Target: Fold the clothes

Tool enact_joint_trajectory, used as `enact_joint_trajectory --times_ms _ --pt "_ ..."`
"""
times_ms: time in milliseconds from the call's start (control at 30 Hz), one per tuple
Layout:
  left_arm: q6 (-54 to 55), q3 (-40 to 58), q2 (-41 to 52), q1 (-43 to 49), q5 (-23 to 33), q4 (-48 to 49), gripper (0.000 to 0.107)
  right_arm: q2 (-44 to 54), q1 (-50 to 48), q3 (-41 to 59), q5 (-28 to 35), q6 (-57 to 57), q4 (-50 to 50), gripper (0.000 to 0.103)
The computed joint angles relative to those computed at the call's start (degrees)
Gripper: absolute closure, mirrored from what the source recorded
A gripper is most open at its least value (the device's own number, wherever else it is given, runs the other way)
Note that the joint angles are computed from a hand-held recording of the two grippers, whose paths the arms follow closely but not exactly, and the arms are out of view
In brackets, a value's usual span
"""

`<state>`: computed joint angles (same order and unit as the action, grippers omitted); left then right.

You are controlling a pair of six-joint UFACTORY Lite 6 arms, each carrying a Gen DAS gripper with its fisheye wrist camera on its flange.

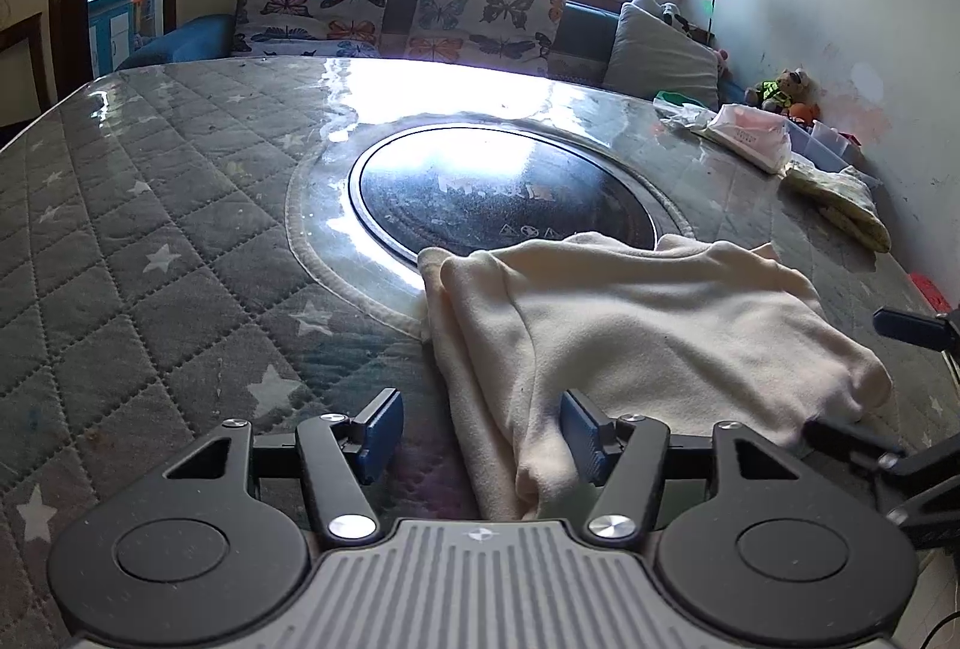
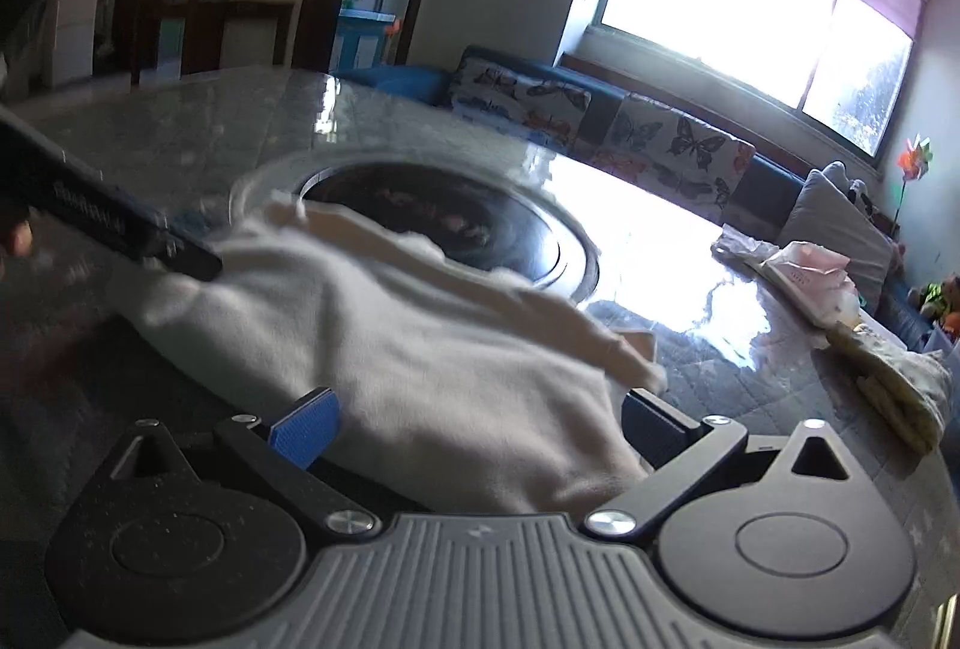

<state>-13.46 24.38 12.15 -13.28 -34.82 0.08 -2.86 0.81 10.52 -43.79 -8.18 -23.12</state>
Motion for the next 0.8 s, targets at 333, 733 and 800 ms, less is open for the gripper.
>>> enact_joint_trajectory --times_ms 333,733,800 --pt "2.8 -0.2 -2.4 -1.9 1.8 -3.9 0.042 3.9 -11.0 2.6 0.8 9.0 -10.1 0.007" --pt "8.5 -0.2 -0.6 -5.0 0.5 -9.3 0.041 5.0 -19.7 4.7 0.6 10.0 -10.5 0.007" --pt "8.4 -0.1 -0.2 -5.0 0.4 -9.4 0.041 7.7 -18.5 6.2 0.5 6.1 -5.2 0.007"
